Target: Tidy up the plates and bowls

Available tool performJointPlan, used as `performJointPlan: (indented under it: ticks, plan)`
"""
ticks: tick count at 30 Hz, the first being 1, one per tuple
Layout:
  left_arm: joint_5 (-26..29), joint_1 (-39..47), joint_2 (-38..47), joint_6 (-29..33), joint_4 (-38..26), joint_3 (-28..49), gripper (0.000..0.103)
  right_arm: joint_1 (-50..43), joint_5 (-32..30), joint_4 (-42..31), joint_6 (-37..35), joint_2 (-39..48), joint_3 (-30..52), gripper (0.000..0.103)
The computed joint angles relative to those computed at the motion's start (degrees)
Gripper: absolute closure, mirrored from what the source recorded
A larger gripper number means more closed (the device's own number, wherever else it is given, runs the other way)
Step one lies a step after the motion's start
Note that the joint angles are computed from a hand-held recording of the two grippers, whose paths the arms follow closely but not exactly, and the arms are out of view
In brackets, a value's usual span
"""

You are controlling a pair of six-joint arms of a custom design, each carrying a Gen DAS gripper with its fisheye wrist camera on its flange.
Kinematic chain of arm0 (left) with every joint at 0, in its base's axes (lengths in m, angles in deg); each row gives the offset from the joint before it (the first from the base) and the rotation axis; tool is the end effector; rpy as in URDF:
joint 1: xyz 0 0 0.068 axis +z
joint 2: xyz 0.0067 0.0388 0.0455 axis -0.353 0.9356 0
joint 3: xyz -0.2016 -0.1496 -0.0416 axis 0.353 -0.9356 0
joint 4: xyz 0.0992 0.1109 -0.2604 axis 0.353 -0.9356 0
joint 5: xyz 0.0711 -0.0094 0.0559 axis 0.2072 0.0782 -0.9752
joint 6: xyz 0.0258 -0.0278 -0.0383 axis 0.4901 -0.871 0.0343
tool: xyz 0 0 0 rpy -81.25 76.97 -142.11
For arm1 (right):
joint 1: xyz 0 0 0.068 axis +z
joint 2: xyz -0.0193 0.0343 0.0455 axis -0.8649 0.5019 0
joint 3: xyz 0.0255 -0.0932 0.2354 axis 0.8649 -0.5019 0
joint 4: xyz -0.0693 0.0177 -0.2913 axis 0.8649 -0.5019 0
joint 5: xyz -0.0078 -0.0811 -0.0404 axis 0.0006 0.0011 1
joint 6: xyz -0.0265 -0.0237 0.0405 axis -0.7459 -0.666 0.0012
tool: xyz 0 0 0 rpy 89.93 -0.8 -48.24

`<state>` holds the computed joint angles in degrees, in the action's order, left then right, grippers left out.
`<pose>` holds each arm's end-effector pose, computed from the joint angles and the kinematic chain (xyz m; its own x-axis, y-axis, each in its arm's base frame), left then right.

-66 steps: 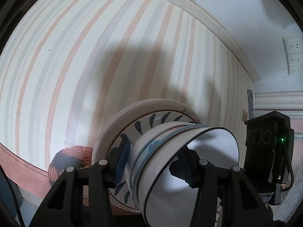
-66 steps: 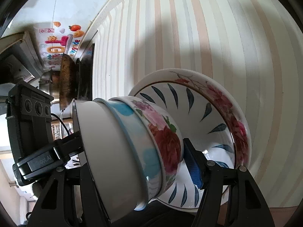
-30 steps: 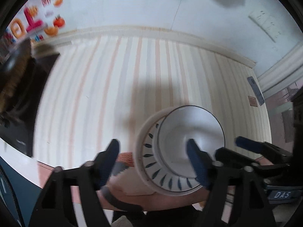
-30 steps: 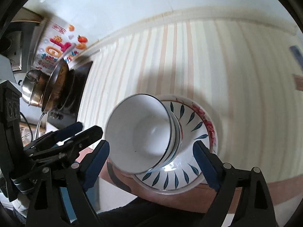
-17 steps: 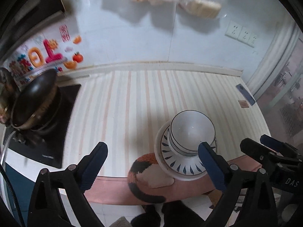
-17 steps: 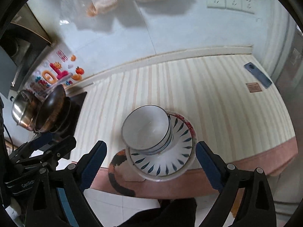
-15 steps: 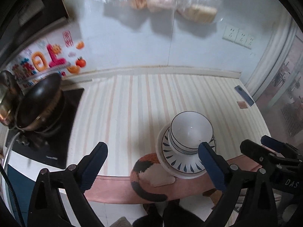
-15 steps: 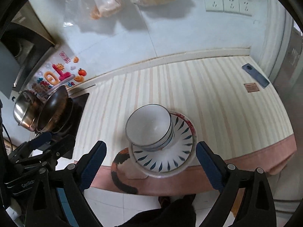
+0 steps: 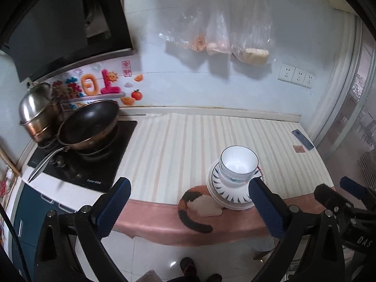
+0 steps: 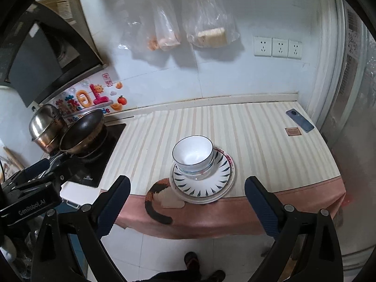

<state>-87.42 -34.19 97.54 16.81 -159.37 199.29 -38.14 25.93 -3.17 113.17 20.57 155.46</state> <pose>0.3082 -0.0701 0.4634 -0.7012 0.0136 -0.7128 0.0506 0.9982 -0.0307 0.3102 0.1183 0.4679 -0.7492 0.1343 -0.6486 0.0232 0.9840 0.1769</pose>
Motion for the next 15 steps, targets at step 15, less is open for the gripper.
performJointPlan:
  ticks: [15]
  plan:
    - [-7.15,-5.60,-13.80,-5.15,-3.69,-7.32,0.000,6.03,7.27,-6.36,0.96,-10.33,-0.80,0.002]
